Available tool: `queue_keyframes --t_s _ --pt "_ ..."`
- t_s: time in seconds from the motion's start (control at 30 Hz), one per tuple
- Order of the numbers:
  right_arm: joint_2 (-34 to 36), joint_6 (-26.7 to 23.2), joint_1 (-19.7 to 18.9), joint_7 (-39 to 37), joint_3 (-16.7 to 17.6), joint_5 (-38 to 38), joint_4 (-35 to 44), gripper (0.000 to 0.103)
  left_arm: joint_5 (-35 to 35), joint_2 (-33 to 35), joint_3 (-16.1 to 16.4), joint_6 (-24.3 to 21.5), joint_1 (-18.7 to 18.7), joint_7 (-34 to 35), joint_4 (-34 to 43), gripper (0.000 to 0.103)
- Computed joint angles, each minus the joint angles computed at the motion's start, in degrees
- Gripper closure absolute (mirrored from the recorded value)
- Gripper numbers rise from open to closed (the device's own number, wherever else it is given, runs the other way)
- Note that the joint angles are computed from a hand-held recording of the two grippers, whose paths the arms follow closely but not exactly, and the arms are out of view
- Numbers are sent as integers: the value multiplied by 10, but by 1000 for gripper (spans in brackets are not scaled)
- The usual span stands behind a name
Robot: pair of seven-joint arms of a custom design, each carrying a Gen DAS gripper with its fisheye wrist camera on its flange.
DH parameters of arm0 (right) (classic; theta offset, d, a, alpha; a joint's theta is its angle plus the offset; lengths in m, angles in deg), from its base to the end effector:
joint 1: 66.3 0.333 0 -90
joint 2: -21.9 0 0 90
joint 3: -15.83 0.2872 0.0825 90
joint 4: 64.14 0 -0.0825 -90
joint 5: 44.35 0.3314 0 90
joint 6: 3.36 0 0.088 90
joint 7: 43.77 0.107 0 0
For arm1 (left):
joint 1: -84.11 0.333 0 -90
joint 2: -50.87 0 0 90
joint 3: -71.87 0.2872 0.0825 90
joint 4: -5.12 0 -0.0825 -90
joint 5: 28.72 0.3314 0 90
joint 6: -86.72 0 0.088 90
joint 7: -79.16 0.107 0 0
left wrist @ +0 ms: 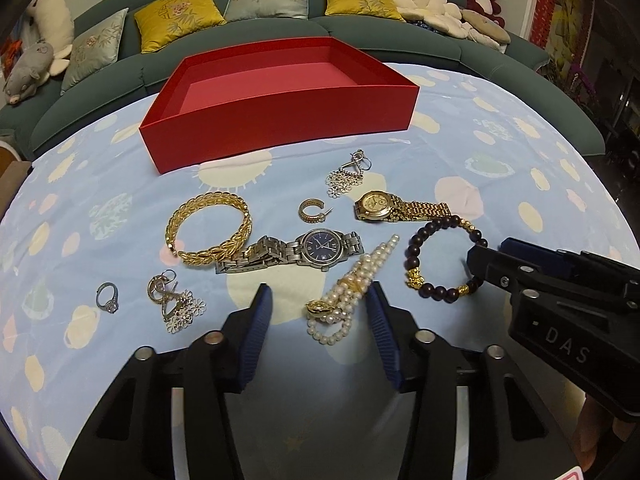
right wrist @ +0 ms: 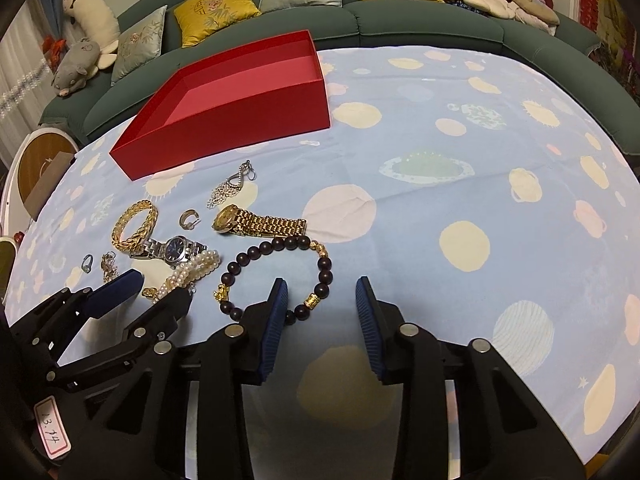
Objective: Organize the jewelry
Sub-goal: 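Grasp the pearl necklace with the left tool while the right tool grasps the black bead bracelet, then carry the pearl necklace and bead bracelet into the red box and open both tools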
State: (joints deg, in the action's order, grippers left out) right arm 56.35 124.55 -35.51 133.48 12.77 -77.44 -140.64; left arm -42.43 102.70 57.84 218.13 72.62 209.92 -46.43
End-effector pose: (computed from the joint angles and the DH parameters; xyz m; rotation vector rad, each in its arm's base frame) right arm 0.6115 0.3126 0.4106 -1.0916 2.4451 -0.6311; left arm 0.7024 -0.2497 0.4074 -0.9302 2.6756 -0.8949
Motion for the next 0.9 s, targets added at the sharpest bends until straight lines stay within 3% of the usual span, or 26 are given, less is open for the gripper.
queue_keyframes --t_s 0.03,0.13,0.17,0.27,0.5,0.67,0.9 --pt "1 0 2 3 -2 -4 0 70 -2 -5 -3 2 3 7 -10 75" --pt "16 -25 5 -16 -3 -6 26 79 -10 -3 -9 -20 10 11 0 82" --pt "20 -29 7 -22 -3 -7 33 89 -14 -4 -10 -26 12 13 2 83" --pt "28 -38 9 -38 -3 -6 47 96 -24 -17 -13 -21 18 21 -17 87" --pt "-7 -7 23 4 -16 -43 6 96 -51 -31 -17 -41 42 21 -15 98" --pt "-35 0 37 33 -18 -92 -9 96 -77 -37 -23 -65 66 20 4 98" --pt "-68 9 34 69 -9 -130 -42 96 -99 -61 -22 -66 86 31 -14 99"
